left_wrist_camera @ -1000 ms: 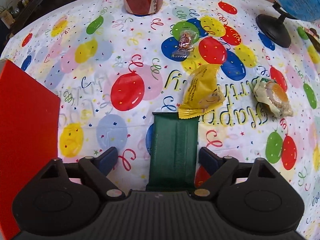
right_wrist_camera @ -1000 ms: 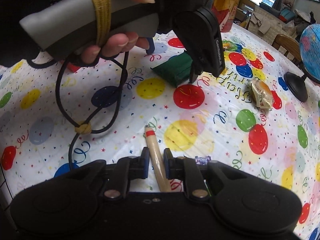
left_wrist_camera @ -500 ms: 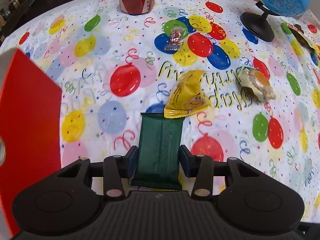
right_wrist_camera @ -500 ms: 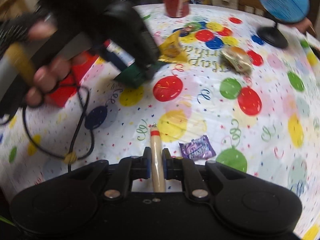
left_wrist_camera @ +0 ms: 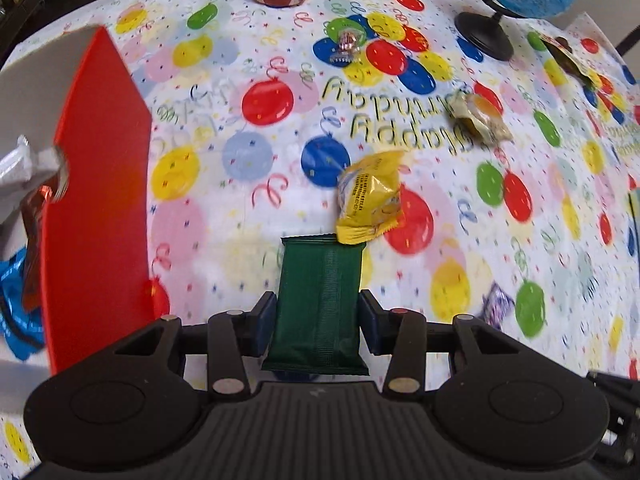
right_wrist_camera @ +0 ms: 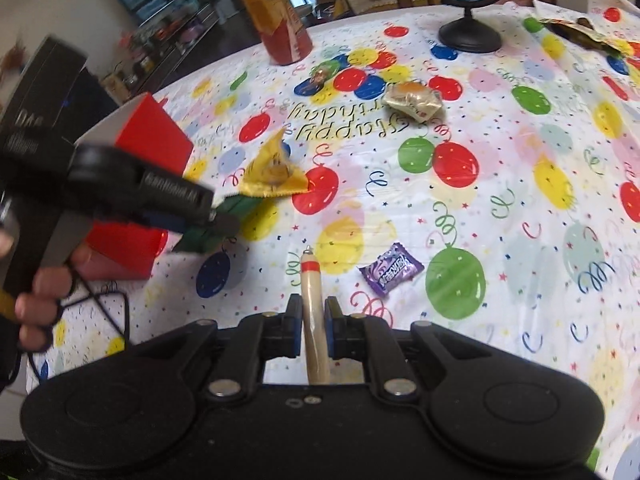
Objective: Organize snacks
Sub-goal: 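Carry the green bar with the left tool while the right tool carries the wooden stick into the box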
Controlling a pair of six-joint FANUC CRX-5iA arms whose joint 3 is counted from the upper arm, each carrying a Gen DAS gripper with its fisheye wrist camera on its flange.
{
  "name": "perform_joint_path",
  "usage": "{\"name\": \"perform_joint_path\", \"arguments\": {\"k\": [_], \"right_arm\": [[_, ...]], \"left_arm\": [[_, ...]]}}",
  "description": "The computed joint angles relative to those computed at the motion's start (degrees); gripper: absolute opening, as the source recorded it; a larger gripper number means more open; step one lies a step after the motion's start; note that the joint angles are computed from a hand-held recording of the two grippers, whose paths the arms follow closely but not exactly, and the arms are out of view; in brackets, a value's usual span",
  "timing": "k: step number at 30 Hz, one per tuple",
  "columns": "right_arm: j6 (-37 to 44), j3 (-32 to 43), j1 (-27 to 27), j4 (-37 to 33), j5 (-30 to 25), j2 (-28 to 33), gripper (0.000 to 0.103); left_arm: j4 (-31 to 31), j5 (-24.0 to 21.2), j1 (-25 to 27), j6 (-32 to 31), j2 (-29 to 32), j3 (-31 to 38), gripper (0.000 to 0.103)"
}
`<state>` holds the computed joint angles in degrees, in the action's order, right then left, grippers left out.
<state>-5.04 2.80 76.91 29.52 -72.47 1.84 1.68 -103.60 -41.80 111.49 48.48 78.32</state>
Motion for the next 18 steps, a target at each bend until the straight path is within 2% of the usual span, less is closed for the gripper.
{"name": "perform_joint_path", "arguments": {"k": [4,8,18], "right_arm": [[-3.1,1.2,1.4,1.6,-1.4,0.6,0.009],[-5.3,3.4,2.6,3.3,-3.4,2.0,0.009],[-4.4,13.0,3.8,8.3,-7.5,8.1,0.009]], "left_arm": [[1.9,5.3,0.9,-1.0,-7.5,-12.5,0.043],[3.3,8.6,1.8,-2.0,-12.9,-20.4,0.043],[2.3,16.3,3.3,-6.2,-24.1,-30.8,0.043]]}}
